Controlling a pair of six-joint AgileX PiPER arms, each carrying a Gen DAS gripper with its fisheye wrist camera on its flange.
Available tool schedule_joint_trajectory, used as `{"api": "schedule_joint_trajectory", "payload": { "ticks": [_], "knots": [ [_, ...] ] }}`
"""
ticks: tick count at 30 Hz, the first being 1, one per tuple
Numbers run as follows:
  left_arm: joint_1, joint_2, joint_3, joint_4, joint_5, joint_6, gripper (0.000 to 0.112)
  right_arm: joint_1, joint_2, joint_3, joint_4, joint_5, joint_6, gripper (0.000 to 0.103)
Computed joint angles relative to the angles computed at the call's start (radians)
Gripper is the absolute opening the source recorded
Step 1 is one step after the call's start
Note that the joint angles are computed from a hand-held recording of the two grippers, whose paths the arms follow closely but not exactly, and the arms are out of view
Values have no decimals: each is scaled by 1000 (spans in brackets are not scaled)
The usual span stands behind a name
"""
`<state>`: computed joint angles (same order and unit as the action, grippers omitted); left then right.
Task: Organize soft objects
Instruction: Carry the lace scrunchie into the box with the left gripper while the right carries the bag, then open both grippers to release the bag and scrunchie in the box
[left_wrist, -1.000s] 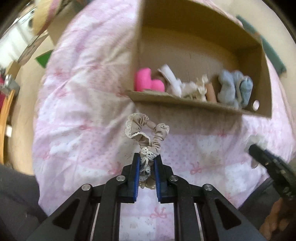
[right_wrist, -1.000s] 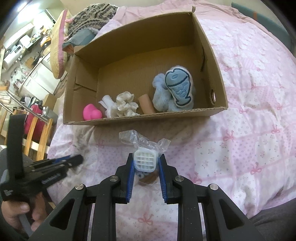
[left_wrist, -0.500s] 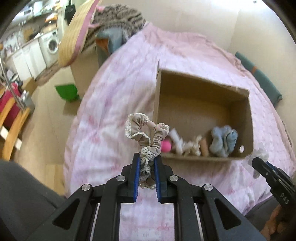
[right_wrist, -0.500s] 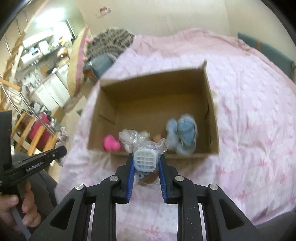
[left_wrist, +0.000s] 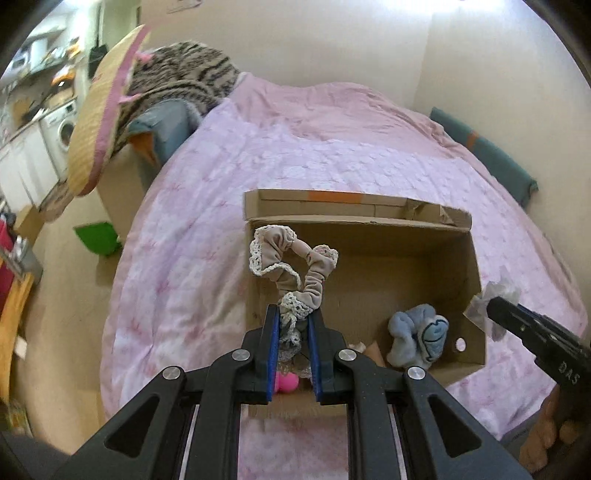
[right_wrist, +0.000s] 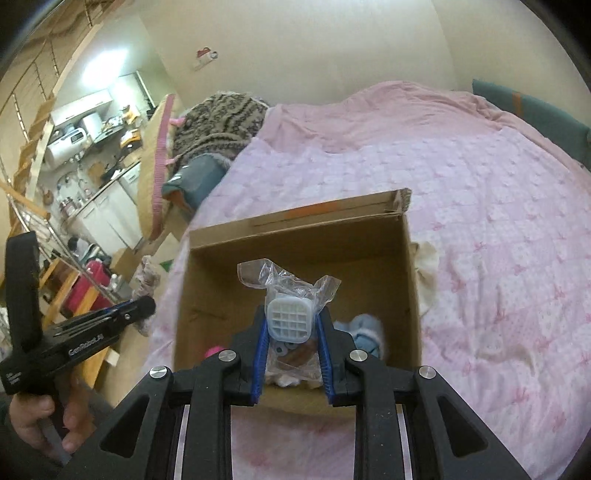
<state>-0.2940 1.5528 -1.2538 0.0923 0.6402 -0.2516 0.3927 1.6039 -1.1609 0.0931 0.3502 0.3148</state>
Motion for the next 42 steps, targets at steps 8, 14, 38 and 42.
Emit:
{"api": "schedule_joint_trajectory", "payload": {
  "ticks": [8,14,38,42],
  "knots": [
    [24,111,59,-219,-128,266,13,-96,132,-13,271,20,-209,26],
    [-7,147,55,-225,-122,267,14,-66,182,-60,262,55,-230,26],
    [-25,173,36,-127,-106,131,20,-8,245,-125,163,112,-176,26],
    [-31,159,49,-125,-116,137,20,-11,244,-123,180,108,-194,26]
  ]
}}
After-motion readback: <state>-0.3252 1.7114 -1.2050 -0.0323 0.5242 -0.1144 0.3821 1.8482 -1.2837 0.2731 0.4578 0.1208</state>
